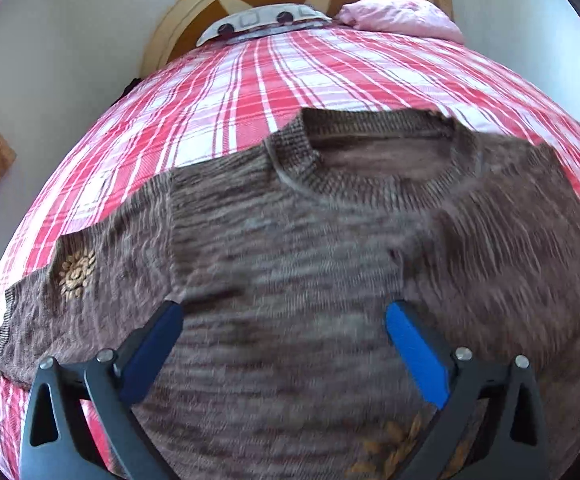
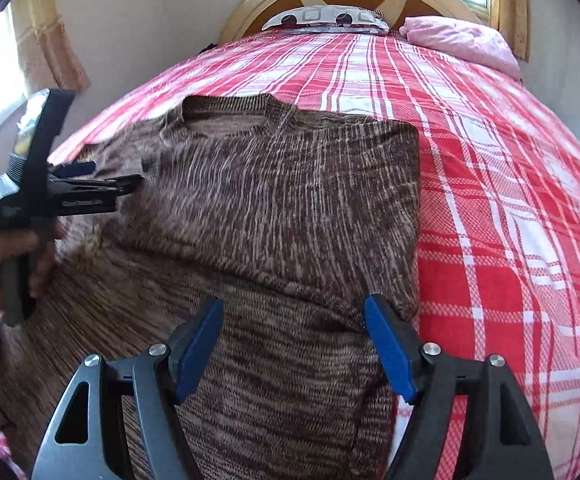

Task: Fold small clothes
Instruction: 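Move the left tool over to the other sweater sleeve, then grasp the other sleeve cuff with the left tool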

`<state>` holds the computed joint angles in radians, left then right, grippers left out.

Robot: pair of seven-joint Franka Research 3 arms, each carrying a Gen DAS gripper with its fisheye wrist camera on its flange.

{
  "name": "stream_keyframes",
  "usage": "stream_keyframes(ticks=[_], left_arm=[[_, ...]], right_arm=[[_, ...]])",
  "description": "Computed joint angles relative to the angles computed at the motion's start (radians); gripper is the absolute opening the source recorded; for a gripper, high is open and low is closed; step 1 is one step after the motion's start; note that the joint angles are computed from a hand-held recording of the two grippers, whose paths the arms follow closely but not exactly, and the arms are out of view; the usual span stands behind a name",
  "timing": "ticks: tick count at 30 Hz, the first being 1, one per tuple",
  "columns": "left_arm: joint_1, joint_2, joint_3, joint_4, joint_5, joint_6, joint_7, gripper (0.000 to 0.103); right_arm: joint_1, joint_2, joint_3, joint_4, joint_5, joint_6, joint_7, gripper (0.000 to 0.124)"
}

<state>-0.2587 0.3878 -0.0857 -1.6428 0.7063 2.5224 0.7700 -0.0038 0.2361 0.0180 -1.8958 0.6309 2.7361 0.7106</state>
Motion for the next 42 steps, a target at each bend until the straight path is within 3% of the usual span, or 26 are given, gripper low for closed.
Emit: stream_keyframes(ticks=[5,9,13,19,21,23,26,28,32,36,39,42], left_arm=[[0.011,-0.113,-0.014,-0.162,0.026,0.055,-0.005,0.103],[0.037,-0.186,-0.027,-0.261,0.025,0.103,-0.008,0.103],[0.066,-0.262,-0.032,-0.355,0.046,0.148,-0.044,0.103],[0.15,-0.421,-0.028,-0.531,0.118,0.194,-0.14,0.103],[0.193,-0.469,-0.026,-0.577,0.154,0.202,-0.182,0.103],[0.239,-0.5,-0.028,-0.601,0.2,0.189,-0.238,0.103],[0.307,-0.528,-0.016,-0.626,0.222,0.166,-0.297,0.103],[0.341,-0.534,-0.008,-0.63,0.203,0.145,-0.333,0.103],[0.386,-0.522,0.024,-0.647,0.069,0.2,-0.346,0.103],[0.405,-0.488,0.042,-0.656,-0.091,0.277,-0.331,0.101],[0.412,-0.459,0.043,-0.647,-0.156,0.313,-0.315,0.091],[0.406,-0.423,0.049,-0.632,-0.264,0.348,-0.243,0.082]], right_arm=[[0.043,-0.012,-0.03,-0.038,-0.14,0.08,0.083,0.074],[0.037,-0.017,-0.038,-0.034,-0.165,0.03,0.165,0.075],[0.045,-0.034,-0.041,-0.059,-0.206,0.049,0.199,0.075],[0.089,-0.134,-0.061,-0.207,-0.347,0.21,0.316,0.075],[0.077,-0.173,-0.029,-0.25,-0.263,0.24,0.239,0.075],[0.074,-0.216,0.006,-0.286,-0.07,0.246,0.058,0.075],[0.112,-0.249,0.005,-0.314,0.118,0.258,-0.133,0.075],[0.146,-0.262,0.001,-0.329,0.257,0.279,-0.277,0.075],[0.2,-0.271,-0.005,-0.342,0.474,0.311,-0.506,0.075],[0.218,-0.266,-0.001,-0.349,0.502,0.341,-0.565,0.075],[0.229,-0.277,-0.006,-0.344,0.603,0.335,-0.665,0.075],[0.221,-0.273,-0.01,-0.345,0.568,0.317,-0.622,0.075]])
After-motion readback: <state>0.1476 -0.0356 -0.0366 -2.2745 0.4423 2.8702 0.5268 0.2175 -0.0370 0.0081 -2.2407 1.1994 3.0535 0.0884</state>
